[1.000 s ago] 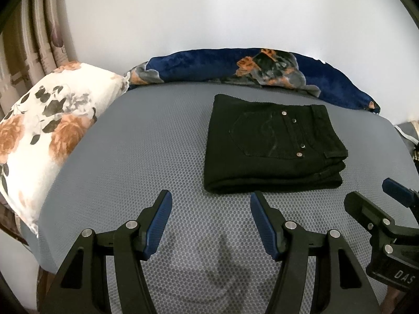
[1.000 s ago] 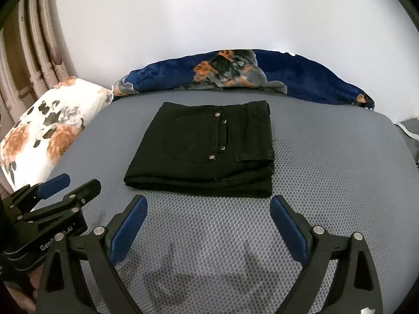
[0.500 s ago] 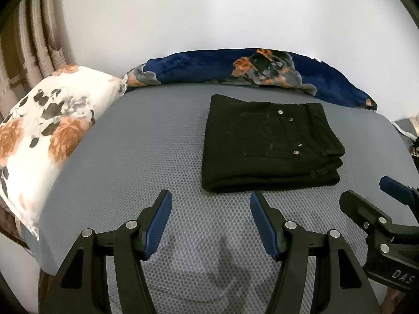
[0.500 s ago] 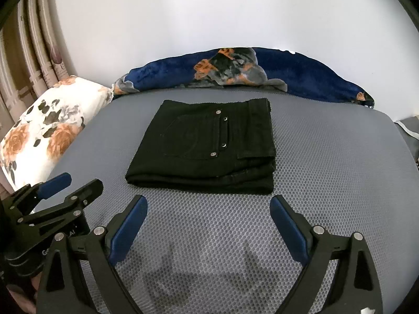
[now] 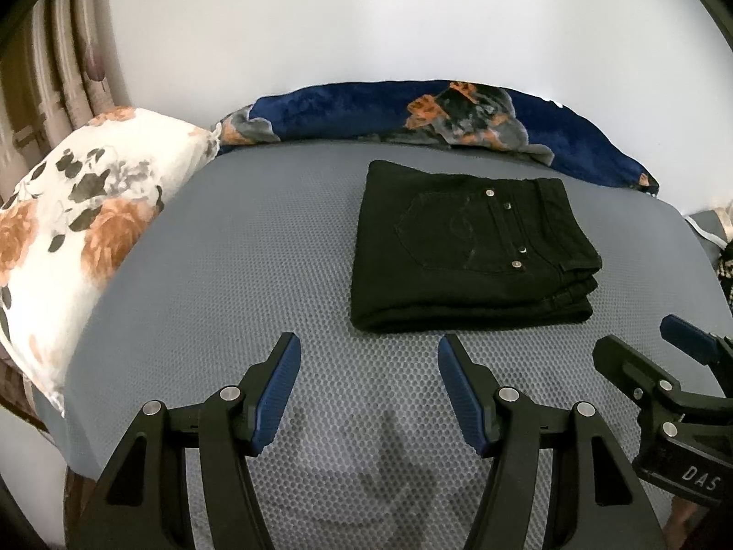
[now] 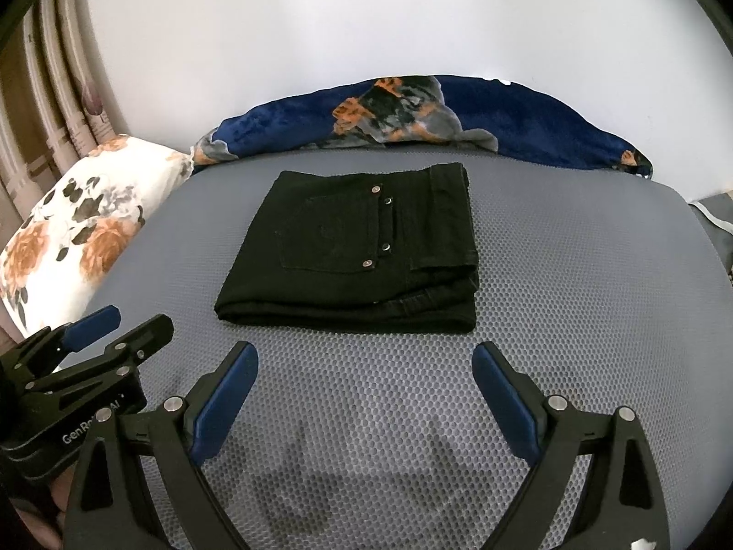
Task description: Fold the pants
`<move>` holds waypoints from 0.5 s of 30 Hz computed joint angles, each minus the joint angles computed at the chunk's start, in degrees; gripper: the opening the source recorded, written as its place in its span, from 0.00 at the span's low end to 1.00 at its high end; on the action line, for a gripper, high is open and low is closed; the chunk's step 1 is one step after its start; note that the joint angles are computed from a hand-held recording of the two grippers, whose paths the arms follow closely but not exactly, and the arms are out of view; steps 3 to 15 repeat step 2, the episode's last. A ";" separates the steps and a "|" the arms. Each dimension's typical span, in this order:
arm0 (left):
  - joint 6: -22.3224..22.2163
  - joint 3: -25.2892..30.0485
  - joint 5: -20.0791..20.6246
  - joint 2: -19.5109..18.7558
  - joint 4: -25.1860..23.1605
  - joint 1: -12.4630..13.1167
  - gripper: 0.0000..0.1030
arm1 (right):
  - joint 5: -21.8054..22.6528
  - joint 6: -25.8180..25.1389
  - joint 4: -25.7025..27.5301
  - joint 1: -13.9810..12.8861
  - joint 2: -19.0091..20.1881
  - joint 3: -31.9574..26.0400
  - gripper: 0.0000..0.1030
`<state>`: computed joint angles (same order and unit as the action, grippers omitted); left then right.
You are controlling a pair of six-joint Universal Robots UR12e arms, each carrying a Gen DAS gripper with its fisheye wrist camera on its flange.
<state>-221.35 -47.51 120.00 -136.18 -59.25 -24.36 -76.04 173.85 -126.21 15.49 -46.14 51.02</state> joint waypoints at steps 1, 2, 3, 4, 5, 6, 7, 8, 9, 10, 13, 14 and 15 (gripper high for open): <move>-0.34 -0.14 -0.01 0.03 0.03 -0.06 0.65 | 0.01 -0.02 0.02 0.00 -0.02 0.04 0.91; -0.45 -0.20 0.11 0.06 0.06 -0.08 0.65 | -0.05 -0.03 0.06 0.02 0.01 0.00 0.91; -0.45 -0.20 0.11 0.06 0.06 -0.08 0.65 | -0.05 -0.03 0.06 0.02 0.01 0.00 0.91; -0.45 -0.20 0.11 0.06 0.06 -0.08 0.65 | -0.05 -0.03 0.06 0.02 0.01 0.00 0.91; -0.45 -0.20 0.11 0.06 0.06 -0.08 0.65 | -0.05 -0.03 0.06 0.02 0.01 0.00 0.91; -0.45 -0.20 0.11 0.06 0.06 -0.08 0.65 | -0.05 -0.03 0.06 0.02 0.01 0.00 0.91; -0.45 -0.20 0.11 0.06 0.06 -0.08 0.65 | -0.05 -0.03 0.06 0.02 0.01 0.00 0.91; -0.45 -0.20 0.11 0.06 0.06 -0.08 0.65 | -0.05 -0.03 0.06 0.02 0.01 0.00 0.91; -0.45 -0.20 0.11 0.06 0.06 -0.08 0.65 | -0.05 -0.03 0.06 0.02 0.01 0.00 0.91; -0.45 -0.20 0.11 0.06 0.06 -0.08 0.65 | -0.05 -0.03 0.06 0.02 0.01 0.00 0.91; -0.45 -0.20 0.11 0.06 0.06 -0.08 0.65 | -0.05 -0.03 0.06 0.02 0.01 0.00 0.91; -0.45 -0.20 0.11 0.06 0.06 -0.08 0.65 | -0.05 -0.03 0.06 0.02 0.01 0.00 0.91; -0.45 -0.20 0.11 0.06 0.06 -0.08 0.65 | -0.05 -0.03 0.06 0.02 0.01 0.00 0.91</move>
